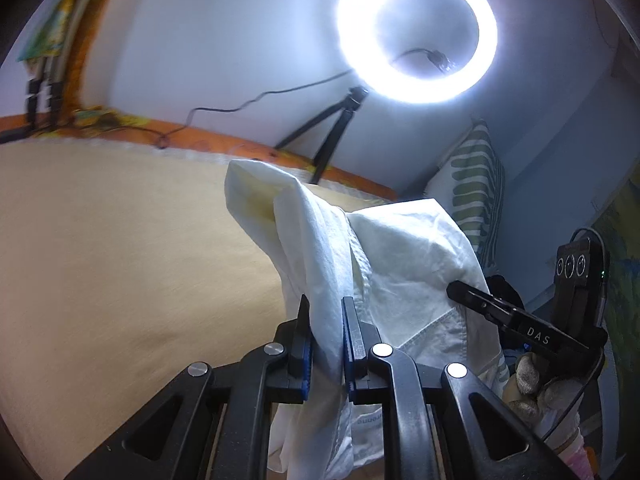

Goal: Fold small clothes

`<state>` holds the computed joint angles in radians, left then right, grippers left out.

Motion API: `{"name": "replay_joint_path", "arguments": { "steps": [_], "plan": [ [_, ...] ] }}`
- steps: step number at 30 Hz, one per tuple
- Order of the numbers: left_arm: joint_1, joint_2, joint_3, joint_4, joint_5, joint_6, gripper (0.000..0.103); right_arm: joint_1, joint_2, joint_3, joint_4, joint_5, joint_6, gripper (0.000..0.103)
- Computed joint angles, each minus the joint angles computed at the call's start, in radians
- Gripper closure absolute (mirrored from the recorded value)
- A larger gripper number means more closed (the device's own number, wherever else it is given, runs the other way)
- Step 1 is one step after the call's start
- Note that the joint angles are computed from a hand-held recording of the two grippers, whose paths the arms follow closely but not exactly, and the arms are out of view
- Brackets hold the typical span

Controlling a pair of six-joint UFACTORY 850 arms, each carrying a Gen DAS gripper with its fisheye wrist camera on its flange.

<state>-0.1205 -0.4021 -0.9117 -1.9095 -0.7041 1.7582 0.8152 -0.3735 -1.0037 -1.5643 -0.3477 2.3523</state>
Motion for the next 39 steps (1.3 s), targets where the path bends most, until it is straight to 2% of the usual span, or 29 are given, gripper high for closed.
{"name": "replay_joint_path", "arguments": {
  "steps": [10,15,19,26,31,37,38,39],
  "plan": [
    [-0.132,-0.213,-0.289,0.005,0.050,-0.101,0.094,-0.158,0.018,0.024,0.008,-0.013,-0.080,0.091],
    [-0.178,-0.307,-0.432,0.035,0.086,-0.149,0.094,-0.201,-0.012,-0.009,0.050,-0.052,-0.198,0.092],
    [-0.206,-0.358,-0.510,0.036,0.117,-0.154,0.094,-0.243,-0.028,-0.012,-0.014,-0.049,-0.152,0.092],
    [-0.242,-0.416,-0.593,0.033,0.195,-0.130,0.094,-0.306,-0.074,-0.023,-0.104,-0.039,-0.103,0.092],
    [-0.255,-0.422,-0.600,0.027,0.250,-0.097,0.094,-0.330,-0.109,-0.030,-0.118,-0.049,-0.098,0.092],
    [-0.248,-0.421,-0.597,0.115,0.326,-0.190,0.090,-0.339,-0.137,-0.048,0.063,-0.087,-0.278,0.091],
    [-0.250,-0.421,-0.597,0.137,0.351,-0.211,0.087,-0.333,-0.146,-0.058,0.114,-0.119,-0.335,0.089],
    [-0.251,-0.420,-0.594,0.143,0.374,-0.216,0.085,-0.328,-0.154,-0.066,0.157,-0.153,-0.379,0.080]
  ]
}}
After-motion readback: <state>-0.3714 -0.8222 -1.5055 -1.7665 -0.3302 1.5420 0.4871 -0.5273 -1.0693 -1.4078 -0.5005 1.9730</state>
